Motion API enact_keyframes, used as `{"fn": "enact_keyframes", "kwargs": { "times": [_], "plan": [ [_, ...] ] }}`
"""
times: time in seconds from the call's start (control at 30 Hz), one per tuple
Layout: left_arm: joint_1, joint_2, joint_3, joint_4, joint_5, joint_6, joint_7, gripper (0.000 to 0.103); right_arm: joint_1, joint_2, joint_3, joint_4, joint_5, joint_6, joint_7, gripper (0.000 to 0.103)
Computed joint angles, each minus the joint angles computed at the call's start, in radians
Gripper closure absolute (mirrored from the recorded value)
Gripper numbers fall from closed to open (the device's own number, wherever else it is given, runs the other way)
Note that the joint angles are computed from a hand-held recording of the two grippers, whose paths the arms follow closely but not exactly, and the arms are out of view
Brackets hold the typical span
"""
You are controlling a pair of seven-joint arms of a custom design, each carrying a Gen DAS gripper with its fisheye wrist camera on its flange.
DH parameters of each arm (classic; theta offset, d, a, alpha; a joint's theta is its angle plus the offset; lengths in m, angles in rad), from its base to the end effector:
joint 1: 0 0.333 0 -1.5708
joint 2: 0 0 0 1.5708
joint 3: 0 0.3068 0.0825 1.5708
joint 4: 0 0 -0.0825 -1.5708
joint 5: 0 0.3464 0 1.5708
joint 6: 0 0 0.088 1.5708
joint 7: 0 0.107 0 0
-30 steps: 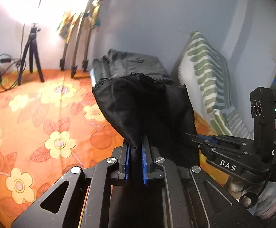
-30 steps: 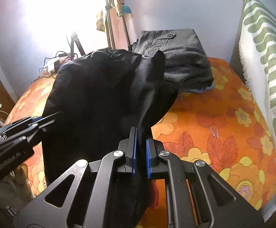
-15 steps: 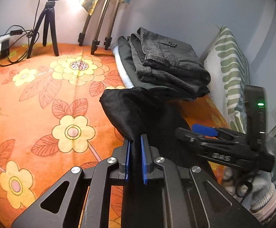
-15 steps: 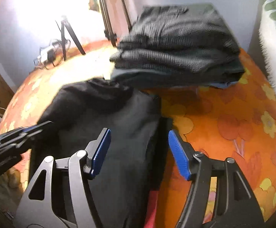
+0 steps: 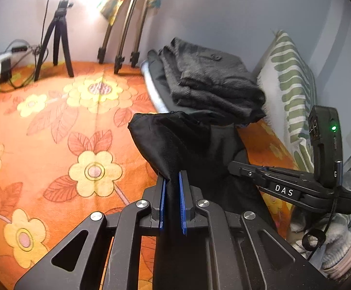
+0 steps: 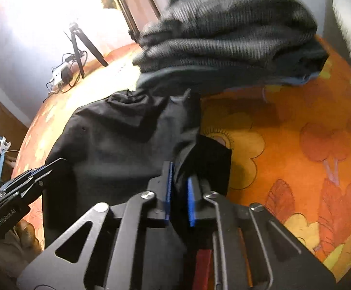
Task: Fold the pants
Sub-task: 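Carry the trousers onto the grey clothes stack with both grippers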
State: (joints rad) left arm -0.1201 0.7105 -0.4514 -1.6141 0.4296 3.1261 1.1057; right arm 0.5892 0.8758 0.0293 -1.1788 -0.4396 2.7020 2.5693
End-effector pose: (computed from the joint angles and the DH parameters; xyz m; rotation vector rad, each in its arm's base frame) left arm 0.6142 -0.3457 0.3636 -1.5849 2.1532 -1.2380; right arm 0.6212 0.4497 0.3433 -1.6964 1.8035 -0.3550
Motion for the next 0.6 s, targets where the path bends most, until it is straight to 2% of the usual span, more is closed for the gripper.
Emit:
{"fn": "enact_keyframes", "kwargs": {
  "times": [0.07,0.17,0.33,0.4,0.6],
  "plan": [
    [-0.004,-0.021,0.013,-0.026,0.009,0.036,-0.009,0.095,0.035,-0.033,-0.04,-0.026,-0.036,-0.002,0.045,0.094],
    [-0.003,-0.056,0.02,-0.062,0.032,0.08,-0.03,0.095,0.066,-0.111,-0.083,-0.118,-0.102,0.047,0.138,0.095],
    [-0.012,-0.118,0.043,-0.113,0.098,0.171,-0.086,0.095,0.149,-0.222,-0.171,-0.21,-0.298,0.057,0.316,0.095],
    [-0.03,-0.135,0.067,-0.117,0.124,0.199,-0.111,0.095,0.161,-0.247,-0.184,-0.226,-0.359,0.058,0.384,0.095],
    [-0.029,-0.137,0.071,-0.085,0.196,0.231,-0.177,0.095,0.202,-0.323,-0.211,-0.255,-0.558,-0.005,0.532,0.095]
  ]
}}
